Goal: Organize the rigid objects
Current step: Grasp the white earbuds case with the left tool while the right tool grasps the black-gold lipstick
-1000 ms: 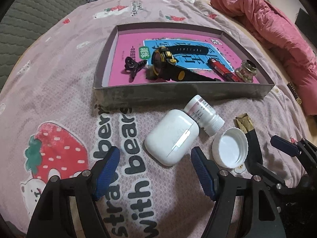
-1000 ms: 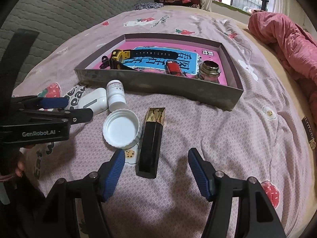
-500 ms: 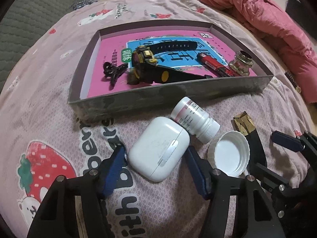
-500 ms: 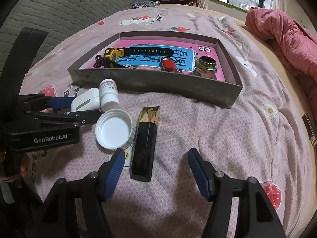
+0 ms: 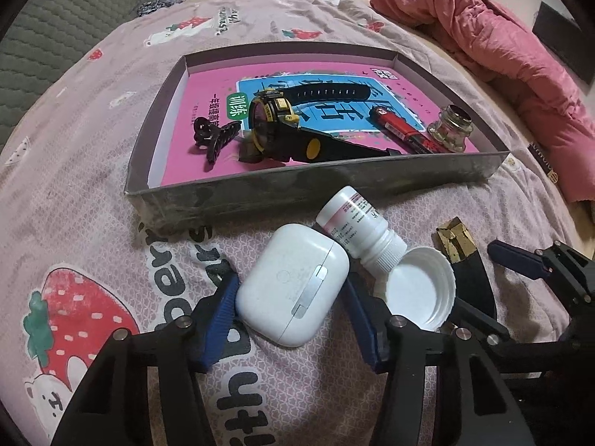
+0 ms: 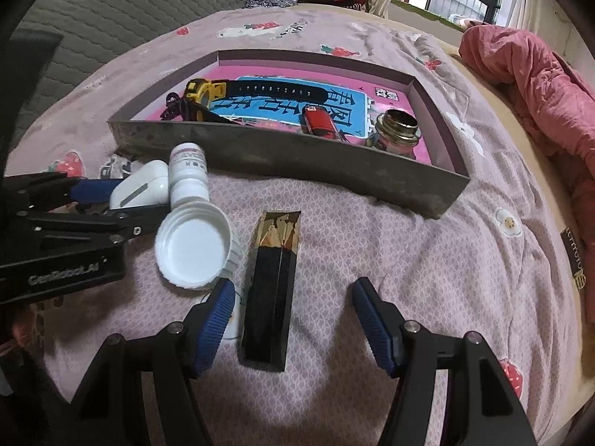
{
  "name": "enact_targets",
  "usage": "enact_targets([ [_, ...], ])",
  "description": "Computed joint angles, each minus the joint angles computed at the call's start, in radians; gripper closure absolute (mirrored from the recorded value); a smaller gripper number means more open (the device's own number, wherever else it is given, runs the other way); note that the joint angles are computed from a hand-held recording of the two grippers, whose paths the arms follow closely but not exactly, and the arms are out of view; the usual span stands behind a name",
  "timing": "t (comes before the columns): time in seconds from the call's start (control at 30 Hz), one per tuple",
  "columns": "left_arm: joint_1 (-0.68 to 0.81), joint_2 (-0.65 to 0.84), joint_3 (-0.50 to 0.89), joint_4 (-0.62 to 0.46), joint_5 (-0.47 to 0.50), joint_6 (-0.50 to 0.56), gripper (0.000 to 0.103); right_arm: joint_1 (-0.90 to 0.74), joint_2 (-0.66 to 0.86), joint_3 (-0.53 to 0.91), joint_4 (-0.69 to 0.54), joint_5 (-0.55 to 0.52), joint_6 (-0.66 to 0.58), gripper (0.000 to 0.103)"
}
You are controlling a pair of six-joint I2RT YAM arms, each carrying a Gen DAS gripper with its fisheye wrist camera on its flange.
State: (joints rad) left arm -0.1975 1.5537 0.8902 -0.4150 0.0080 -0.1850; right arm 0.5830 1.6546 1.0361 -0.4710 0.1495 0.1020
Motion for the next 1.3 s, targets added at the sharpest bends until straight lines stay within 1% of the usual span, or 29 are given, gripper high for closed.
enact_targets([
  [0.1, -0.005, 0.003, 0.004, -0.002, -0.007, 0.004, 0.045, 0.001, 0.01, 0.003, 0.011, 0.007, -0.006, 0.038],
  [0.27, -0.028, 0.019, 0.009, 0.001, -0.044, 0.011, 0.045, 0.011, 0.015, -0.007, 0.024, 0.038, -0.034, 0.045],
  [0.37, -0.022, 0.022, 0.011, 0.002, -0.035, 0.01, 0.045, 0.008, 0.007, -0.017, 0.031, 0.035, -0.043, 0.049],
  [0.47, -0.021, 0.019, 0.005, 0.008, -0.033, 0.012, 0.045, 0.001, -0.002, -0.026, 0.037, 0.028, -0.061, 0.056],
  [0.53, -0.021, 0.018, 0.002, 0.011, -0.031, 0.012, 0.045, -0.002, -0.01, -0.031, 0.041, 0.022, -0.077, 0.068],
  [0.6, -0.017, 0.018, 0.002, 0.012, -0.025, 0.011, 0.045, -0.007, -0.021, -0.038, 0.039, 0.011, -0.08, 0.078],
  [0.63, -0.016, 0.016, 0.001, 0.014, -0.022, 0.01, 0.046, -0.011, -0.024, -0.038, 0.037, 0.005, -0.08, 0.08],
  [0.7, -0.014, 0.009, -0.004, 0.015, -0.02, 0.007, 0.046, -0.021, -0.033, -0.041, 0.036, -0.013, -0.073, 0.08],
  [0.8, -0.011, -0.005, -0.011, 0.014, -0.015, 0.006, 0.046, -0.053, -0.05, -0.048, 0.034, -0.071, -0.051, 0.08],
  [0.9, 0.0, -0.018, -0.016, 0.009, -0.001, 0.0, 0.05, -0.082, -0.068, -0.055, 0.031, -0.113, -0.037, 0.08],
  [1.03, 0.022, -0.042, -0.025, -0.003, 0.023, -0.011, 0.052, -0.105, -0.086, -0.059, 0.025, -0.129, -0.031, 0.08],
  [1.13, 0.024, -0.054, -0.03, -0.01, 0.025, -0.016, 0.053, -0.128, -0.098, -0.057, 0.019, -0.162, -0.006, 0.08],
  [1.3, 0.024, -0.076, -0.036, -0.015, 0.031, -0.023, 0.053, -0.137, -0.118, -0.052, 0.02, -0.169, -0.009, 0.081],
])
